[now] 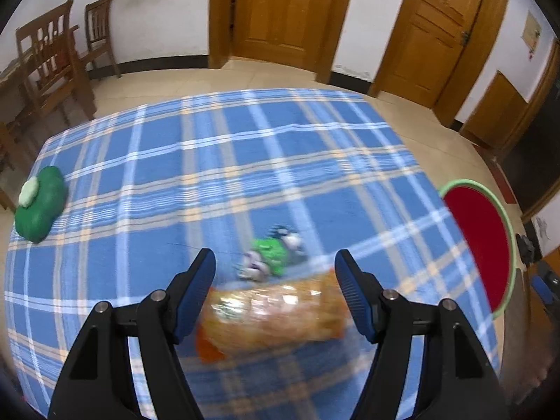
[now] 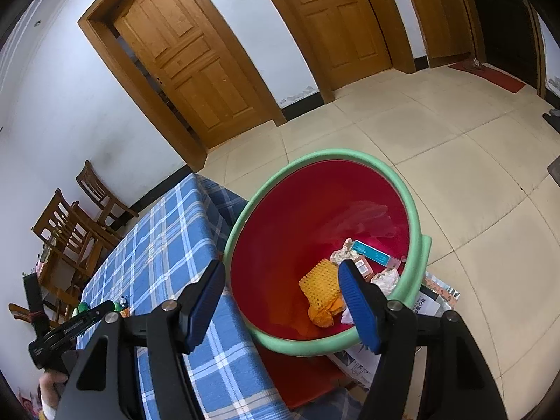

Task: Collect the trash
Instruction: 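Grasp the clear snack packet with orange ends with the left gripper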

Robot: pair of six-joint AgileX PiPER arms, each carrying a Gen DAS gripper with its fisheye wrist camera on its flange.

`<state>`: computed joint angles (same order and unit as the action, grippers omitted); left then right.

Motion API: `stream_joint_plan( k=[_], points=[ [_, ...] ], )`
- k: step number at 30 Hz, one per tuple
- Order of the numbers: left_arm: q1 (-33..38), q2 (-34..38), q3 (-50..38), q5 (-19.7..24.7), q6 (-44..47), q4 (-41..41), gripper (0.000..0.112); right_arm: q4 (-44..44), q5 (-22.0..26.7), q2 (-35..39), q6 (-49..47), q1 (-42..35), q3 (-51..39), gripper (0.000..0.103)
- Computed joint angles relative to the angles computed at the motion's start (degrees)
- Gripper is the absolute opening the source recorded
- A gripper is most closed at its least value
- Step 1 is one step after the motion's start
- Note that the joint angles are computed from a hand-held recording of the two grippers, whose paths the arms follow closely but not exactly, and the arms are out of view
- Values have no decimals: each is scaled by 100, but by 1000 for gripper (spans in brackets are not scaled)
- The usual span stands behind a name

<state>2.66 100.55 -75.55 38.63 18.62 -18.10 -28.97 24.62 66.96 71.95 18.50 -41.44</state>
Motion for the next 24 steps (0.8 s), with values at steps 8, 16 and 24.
stream_joint_plan(
  k=[8, 16, 24],
  points=[
    [429, 92, 123, -168, -139, 173, 70, -278, 226, 25, 296, 299, -139, 70],
    [524, -132, 474, -251, -197, 577, 70, -556, 375, 74, 579, 627, -268, 70],
    [743, -712, 1133, -199, 498, 45, 70, -720, 450, 69, 713, 833, -338, 70]
  ],
)
